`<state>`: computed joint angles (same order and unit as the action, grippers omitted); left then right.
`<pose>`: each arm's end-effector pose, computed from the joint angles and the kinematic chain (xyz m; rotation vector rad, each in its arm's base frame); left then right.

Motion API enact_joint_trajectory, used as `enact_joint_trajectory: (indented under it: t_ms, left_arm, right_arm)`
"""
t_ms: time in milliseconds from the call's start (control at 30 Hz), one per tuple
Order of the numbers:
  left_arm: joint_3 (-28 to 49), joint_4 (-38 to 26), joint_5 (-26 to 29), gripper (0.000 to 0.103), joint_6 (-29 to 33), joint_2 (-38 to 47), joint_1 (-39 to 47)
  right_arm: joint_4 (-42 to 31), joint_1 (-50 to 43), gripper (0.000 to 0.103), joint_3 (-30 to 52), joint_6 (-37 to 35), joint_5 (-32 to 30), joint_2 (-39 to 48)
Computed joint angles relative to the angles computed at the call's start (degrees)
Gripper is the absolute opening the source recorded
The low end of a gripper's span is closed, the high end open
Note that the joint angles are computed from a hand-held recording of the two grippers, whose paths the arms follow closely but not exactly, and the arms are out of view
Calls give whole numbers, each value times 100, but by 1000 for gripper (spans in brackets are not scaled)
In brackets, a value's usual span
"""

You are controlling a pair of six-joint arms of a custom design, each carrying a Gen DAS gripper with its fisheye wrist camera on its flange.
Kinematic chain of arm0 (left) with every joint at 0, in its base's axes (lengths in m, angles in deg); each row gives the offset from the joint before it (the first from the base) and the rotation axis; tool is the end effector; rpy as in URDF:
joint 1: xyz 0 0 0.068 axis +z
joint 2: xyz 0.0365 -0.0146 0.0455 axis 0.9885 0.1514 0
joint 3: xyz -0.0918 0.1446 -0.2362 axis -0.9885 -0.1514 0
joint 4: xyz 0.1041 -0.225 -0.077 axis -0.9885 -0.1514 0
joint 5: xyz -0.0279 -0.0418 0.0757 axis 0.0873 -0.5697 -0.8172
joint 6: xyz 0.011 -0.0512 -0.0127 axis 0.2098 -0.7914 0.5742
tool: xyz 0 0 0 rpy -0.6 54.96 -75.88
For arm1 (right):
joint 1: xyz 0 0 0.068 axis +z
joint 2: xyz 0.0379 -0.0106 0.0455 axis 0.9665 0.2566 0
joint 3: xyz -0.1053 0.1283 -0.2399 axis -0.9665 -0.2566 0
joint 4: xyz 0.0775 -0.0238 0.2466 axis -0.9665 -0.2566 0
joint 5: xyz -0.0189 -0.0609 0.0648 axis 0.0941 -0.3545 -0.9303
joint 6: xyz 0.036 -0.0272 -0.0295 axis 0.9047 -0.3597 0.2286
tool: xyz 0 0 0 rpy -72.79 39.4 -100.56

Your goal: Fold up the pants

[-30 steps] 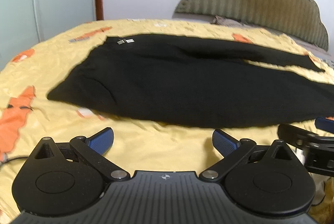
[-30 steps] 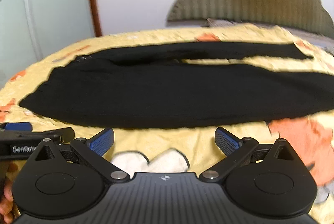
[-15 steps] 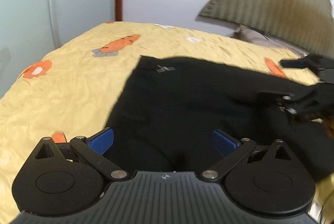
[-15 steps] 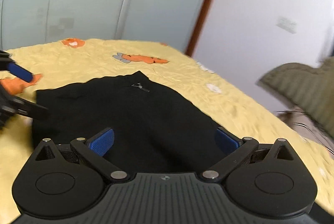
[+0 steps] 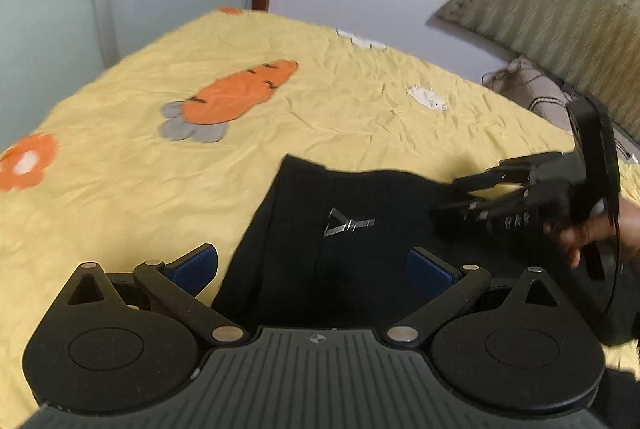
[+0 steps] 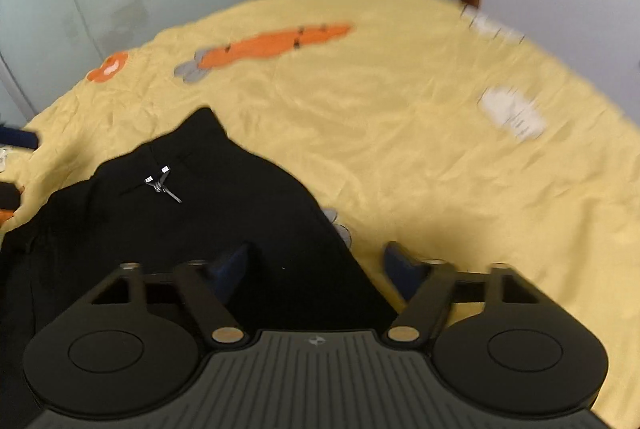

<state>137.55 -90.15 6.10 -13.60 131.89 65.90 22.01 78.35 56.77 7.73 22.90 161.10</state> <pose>0.2551 -0.0710 0.2518 0.1131 2.4412 -0.2253 0.3633 0.0374 0.1949 -0.7613 2.3969 0.5072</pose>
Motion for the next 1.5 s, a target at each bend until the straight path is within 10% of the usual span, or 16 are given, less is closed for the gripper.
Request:
enact_joint_trajectory:
  t_ms: [67,167,333,533,600,733,900,1067,1267,1500]
  left_arm:
    - [642,-137,288,102,-63,736,59]
    - [1831,-725,771,101,-307,1928,226]
    - [3160,-1604,2281,102,-1237,3316,732]
    - [3801,-2209,2841,99,-1317,3887,877]
    - [3739,-2131,2817,89,-1449,3860,898]
    - [3048,-1808,2783,4,-1308,3256,1029]
    - [1241,-790,2234,4,-833,1184,939]
    - [-118,-1154,2266,4,104,-1077,1099]
    - [-1330,-2284,2439,4,1429,-2935,1977]
    - [-2160,-2394,2675,6,2208,-3399,3005]
  right_arm:
    - [-137,-84,29,121,-235,-362,119]
    - [164,100,9,-351,-412,12,-344]
    - [1215,1166,9,-2084,-910,1533,-2290]
    - [2377,3104,9,-3704,-1630,3953,-3934]
    - [2711,3473,9,-4032,-1696,4410,-4172]
    - [2862,3891,9,-4319,-1441,4872,-4524]
    - [2374,4241,9,-4370,-1002,5135,-5057]
    - [616,6163,9,-4020,535,6476,-5842]
    - [-2049,9748,9,-3238,4809,8168,-4782]
    - [-1603,10752,8,-3041,6532,8162,-3075]
